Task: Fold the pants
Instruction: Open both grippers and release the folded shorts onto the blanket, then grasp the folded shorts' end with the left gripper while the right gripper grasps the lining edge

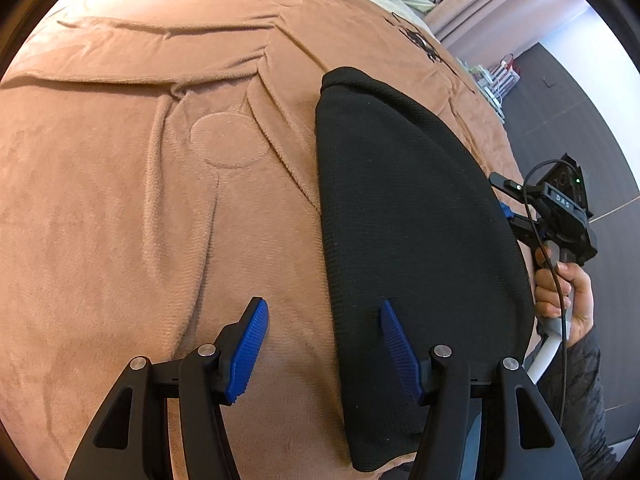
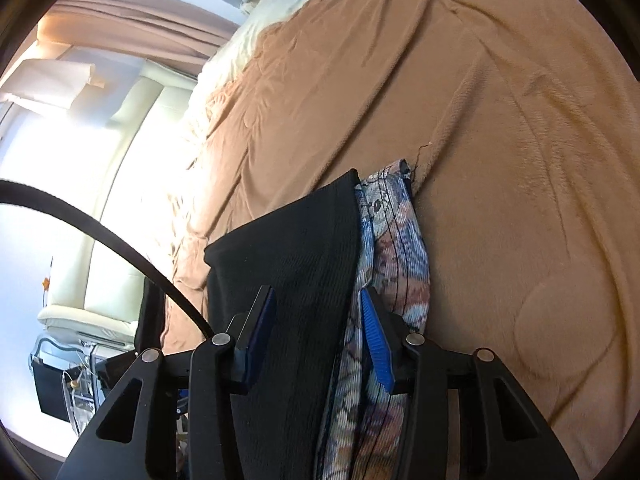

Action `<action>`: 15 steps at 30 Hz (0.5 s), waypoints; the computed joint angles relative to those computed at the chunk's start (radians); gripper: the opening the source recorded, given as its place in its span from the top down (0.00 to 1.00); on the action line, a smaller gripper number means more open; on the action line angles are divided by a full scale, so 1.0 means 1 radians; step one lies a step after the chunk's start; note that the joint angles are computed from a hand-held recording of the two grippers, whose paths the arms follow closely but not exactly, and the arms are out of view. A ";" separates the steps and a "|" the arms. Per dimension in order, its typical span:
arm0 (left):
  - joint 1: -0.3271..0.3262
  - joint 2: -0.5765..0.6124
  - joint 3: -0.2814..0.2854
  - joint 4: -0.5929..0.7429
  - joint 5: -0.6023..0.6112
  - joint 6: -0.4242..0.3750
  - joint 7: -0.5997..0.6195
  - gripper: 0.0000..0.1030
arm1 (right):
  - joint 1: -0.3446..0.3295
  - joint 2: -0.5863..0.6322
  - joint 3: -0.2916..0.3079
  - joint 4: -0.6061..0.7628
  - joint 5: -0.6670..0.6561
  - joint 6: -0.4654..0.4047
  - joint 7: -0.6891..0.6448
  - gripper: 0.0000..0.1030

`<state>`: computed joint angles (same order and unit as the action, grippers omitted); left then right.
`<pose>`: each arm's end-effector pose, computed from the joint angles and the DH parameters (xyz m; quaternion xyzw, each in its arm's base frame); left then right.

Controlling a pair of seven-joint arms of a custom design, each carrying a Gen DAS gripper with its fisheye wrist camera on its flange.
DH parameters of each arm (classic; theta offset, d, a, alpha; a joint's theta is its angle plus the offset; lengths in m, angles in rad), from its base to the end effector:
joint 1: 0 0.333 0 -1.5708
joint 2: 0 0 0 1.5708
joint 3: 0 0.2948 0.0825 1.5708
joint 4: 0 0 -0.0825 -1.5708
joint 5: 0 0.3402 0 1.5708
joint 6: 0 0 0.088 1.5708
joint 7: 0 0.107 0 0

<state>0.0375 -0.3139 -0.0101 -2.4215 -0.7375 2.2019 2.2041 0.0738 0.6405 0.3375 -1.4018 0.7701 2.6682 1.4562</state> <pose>0.4247 -0.0117 0.4452 0.6087 -0.7335 0.2883 0.0917 0.6809 0.2081 0.4104 -0.5674 0.6920 0.1115 0.4322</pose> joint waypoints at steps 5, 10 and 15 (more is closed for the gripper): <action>0.003 -0.005 0.002 -0.005 -0.004 -0.004 -0.005 0.40 | 0.028 0.033 -0.034 0.066 -0.074 -0.044 0.071 0.81; -0.007 -0.009 -0.007 -0.004 0.006 -0.016 -0.011 0.40 | 0.071 -0.005 -0.077 0.048 -0.180 -0.037 0.133 0.97; -0.020 -0.005 -0.022 -0.003 0.023 -0.021 -0.030 0.42 | 0.102 -0.107 -0.106 -0.073 -0.273 0.054 0.205 0.97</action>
<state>0.0171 -0.3186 -0.0326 -2.4243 -0.7143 2.1810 2.1744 0.1757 0.5339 0.2315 -1.4748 0.4966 2.7225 1.6608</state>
